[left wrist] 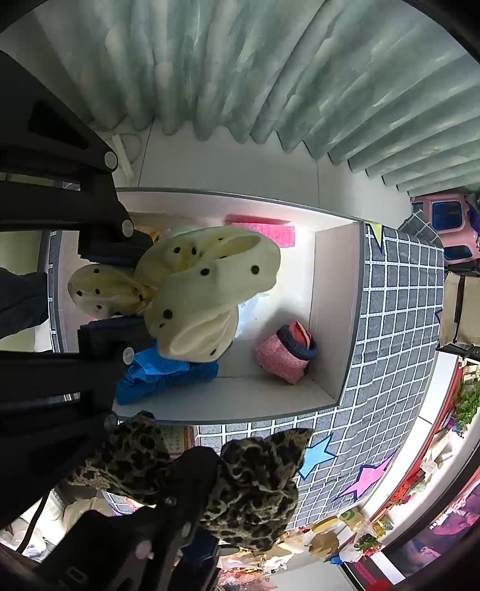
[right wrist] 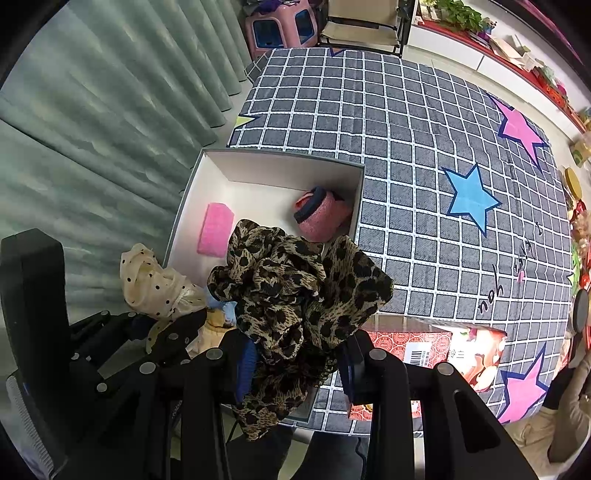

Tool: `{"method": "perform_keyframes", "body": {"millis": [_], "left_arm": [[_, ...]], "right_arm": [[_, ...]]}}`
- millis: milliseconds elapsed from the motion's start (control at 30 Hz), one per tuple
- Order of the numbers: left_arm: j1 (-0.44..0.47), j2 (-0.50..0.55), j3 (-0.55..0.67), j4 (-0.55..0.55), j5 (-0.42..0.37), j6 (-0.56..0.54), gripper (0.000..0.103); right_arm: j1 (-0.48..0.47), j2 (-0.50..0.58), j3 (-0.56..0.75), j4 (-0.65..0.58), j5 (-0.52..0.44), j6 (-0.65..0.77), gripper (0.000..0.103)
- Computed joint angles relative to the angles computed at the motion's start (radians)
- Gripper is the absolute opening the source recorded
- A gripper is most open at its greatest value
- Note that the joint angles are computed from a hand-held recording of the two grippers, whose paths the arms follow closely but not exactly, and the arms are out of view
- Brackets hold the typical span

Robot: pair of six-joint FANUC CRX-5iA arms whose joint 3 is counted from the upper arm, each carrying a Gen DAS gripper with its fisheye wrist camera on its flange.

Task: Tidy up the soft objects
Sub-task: 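Carry the scrunchie and leopard cloth with both tools over the white box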

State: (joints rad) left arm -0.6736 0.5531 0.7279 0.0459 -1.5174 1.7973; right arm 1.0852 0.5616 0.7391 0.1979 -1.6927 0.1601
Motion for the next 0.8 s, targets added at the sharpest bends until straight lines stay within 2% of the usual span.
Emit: {"method": "perform_keyframes", "body": {"millis": [800], "left_arm": [[0.004, 0.072, 0.112, -0.029, -0.063, 0.006, 0.026]], "right_arm": [[-0.038, -0.005, -0.014, -0.031, 0.034, 0.027, 0.038]]}}
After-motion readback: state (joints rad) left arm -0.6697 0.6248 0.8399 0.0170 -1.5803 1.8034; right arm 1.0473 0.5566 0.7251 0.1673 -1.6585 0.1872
